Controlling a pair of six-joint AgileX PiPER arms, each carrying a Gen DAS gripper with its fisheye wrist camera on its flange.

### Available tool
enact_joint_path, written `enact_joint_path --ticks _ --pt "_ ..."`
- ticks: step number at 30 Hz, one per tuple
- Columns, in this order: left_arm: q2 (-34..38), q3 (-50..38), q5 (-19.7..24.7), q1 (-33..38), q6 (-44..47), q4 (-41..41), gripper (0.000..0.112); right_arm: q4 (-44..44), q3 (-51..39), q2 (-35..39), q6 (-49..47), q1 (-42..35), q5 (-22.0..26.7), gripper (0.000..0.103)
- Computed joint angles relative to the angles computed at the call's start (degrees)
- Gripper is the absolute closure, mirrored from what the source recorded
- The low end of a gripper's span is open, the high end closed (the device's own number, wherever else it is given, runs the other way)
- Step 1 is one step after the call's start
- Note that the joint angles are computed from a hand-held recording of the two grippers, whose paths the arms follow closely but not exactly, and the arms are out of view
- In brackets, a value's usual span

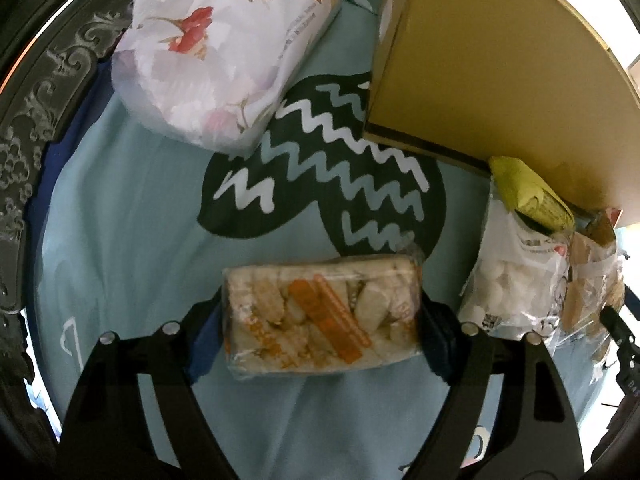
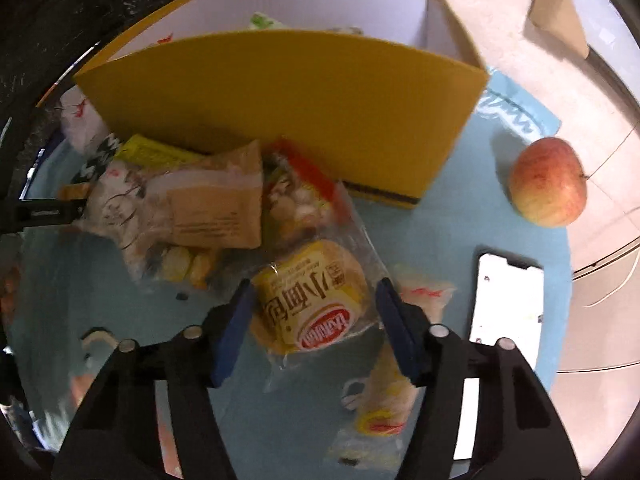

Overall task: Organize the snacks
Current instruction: 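Grasp the cracker block with the left gripper while the right grasps the yellow bread bag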

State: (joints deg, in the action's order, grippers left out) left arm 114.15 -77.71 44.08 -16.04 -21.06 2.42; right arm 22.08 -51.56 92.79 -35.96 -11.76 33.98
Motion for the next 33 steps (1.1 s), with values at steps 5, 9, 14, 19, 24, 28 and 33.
enact_joint_path --ticks 5,9,14,19,24,28,33 --pt "0.5 -1.0 0.5 1.9 2.6 -1.5 0.031 11.9 -2.5 0.5 -10.5 -6.6 13.3 0.060" --pt "1.1 -2.5 1.5 2.4 3.2 -1.9 0.031 9.0 -3.5 1.2 -8.9 -6.6 19.6 0.030" --pt "1.6 -3.2 1.9 3.2 4.9 -2.6 0.031 6.1 -2.1 -3.3 -12.8 -5.1 16.9 0.028" --pt "1.2 -2.8 1.8 3.0 4.3 -2.3 0.031 -0.2 -0.7 -2.5 -22.9 -1.7 12.1 0.025" --pt "1.8 -1.9 0.4 1.9 2.1 -0.4 0.031 -1.1 2.7 -0.2 -28.7 2.5 2.8 0.007" --pt "2.6 -2.5 0.4 1.5 1.3 0.0 0.031 -3.5 5.4 1.7 -29.3 6.2 -5.3 0.005" --pt "1.5 0.1 -1.5 0.0 -1.5 0.7 0.031 2.9 -1.6 4.9 -25.6 0.4 4.7 0.030"
